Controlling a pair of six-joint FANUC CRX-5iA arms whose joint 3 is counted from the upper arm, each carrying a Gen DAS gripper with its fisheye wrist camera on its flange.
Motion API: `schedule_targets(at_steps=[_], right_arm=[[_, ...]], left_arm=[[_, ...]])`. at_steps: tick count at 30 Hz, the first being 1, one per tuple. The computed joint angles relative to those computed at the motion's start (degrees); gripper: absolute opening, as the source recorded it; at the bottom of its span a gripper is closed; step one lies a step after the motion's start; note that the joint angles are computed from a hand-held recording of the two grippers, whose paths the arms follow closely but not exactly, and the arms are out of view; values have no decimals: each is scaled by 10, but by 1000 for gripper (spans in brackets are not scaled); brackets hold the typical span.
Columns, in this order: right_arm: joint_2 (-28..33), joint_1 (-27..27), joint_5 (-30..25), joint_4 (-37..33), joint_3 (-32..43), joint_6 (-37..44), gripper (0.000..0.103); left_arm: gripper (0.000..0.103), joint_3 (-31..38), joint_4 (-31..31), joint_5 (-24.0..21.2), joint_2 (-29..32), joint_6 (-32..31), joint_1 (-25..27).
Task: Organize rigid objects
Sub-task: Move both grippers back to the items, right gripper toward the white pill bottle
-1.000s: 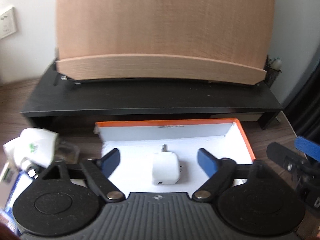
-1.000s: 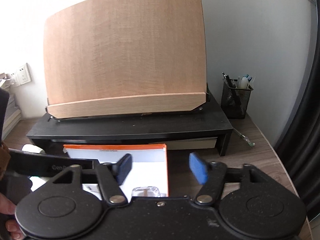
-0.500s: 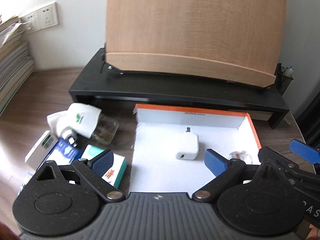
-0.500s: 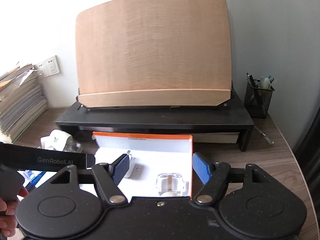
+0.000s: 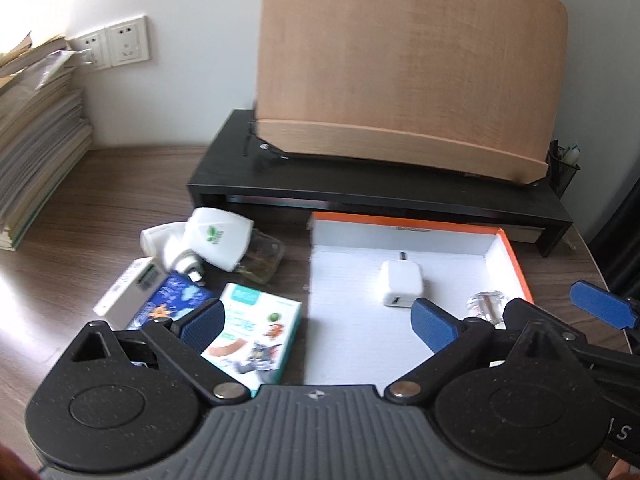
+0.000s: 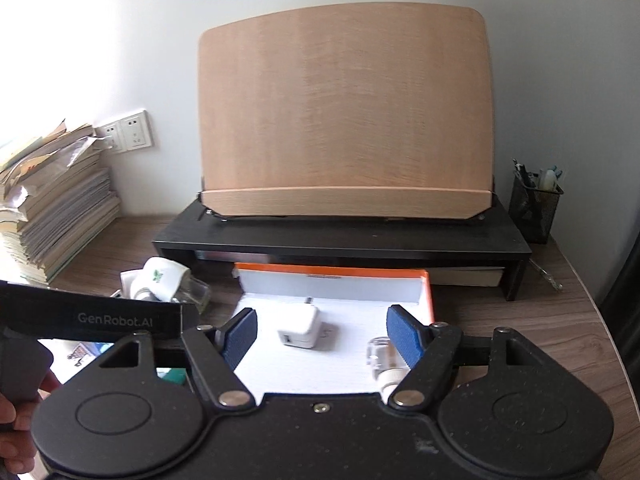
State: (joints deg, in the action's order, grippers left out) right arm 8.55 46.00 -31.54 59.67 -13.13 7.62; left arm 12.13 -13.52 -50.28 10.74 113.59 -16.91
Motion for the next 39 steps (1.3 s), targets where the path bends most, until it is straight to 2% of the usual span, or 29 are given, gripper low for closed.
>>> schedule_targets(at_steps=[19,39], right_arm=[[27,54,-13,-8,40,29,87],[55,87,-15,-41,77,71,88]], left_arm=[[103,-96,9,20,-89,16,54],[103,-154,24,26,-139,2,97]])
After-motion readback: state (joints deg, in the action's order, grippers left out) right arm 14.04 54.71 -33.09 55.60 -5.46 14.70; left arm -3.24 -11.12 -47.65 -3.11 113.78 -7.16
